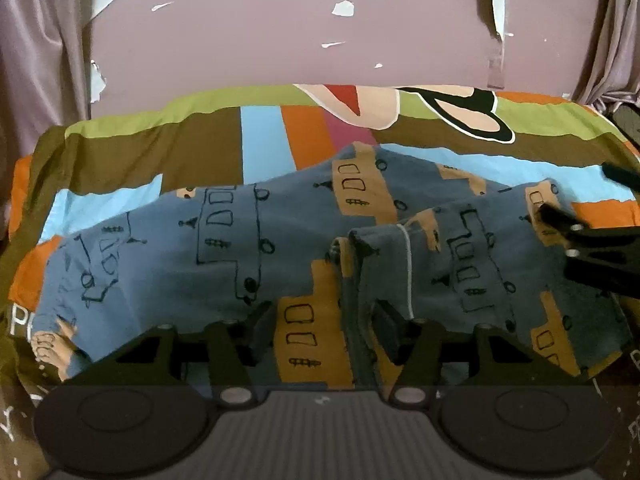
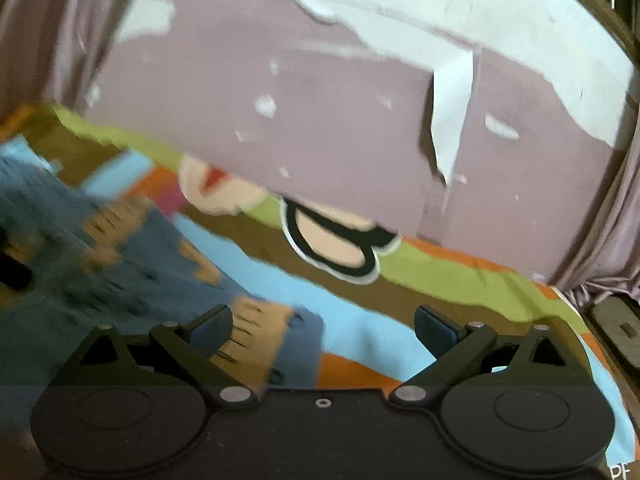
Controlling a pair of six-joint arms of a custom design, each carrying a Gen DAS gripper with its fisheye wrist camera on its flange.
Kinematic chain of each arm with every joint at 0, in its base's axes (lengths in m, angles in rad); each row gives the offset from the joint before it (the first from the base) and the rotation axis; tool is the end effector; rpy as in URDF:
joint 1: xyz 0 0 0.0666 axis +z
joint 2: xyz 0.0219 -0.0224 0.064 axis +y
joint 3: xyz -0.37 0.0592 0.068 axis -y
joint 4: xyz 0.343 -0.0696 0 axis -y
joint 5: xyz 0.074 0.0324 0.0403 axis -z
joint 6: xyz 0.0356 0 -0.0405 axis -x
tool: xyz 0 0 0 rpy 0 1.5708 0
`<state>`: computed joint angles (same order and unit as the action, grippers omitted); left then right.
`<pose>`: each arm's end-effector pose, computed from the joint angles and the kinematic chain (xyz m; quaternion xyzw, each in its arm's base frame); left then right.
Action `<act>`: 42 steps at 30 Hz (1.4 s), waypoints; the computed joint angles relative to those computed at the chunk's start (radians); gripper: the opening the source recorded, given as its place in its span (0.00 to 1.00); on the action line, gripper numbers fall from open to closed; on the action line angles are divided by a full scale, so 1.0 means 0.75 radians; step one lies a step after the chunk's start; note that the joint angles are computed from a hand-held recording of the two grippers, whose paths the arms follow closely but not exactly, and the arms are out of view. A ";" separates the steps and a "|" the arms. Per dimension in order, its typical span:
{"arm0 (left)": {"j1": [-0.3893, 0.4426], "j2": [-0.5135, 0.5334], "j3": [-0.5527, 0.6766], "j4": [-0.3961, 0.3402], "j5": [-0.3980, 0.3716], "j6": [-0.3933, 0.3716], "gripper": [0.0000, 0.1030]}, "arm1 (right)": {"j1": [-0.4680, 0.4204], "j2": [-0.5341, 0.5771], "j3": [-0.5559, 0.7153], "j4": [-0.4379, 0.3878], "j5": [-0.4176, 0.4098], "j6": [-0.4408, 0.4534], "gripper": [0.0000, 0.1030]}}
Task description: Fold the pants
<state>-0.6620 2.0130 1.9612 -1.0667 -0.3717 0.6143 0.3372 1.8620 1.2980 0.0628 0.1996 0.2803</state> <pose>0.5053 -0.3779 0.3217 -0.0186 0.9585 0.0134 0.2843 0.5484 0.1844 0.2296 -0.2118 0.8310 -0.0713 0.5094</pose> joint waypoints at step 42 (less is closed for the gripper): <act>0.145 -0.596 -0.829 0.477 -0.181 0.451 0.42 | 0.287 -0.195 -0.237 -0.014 -0.194 0.055 0.85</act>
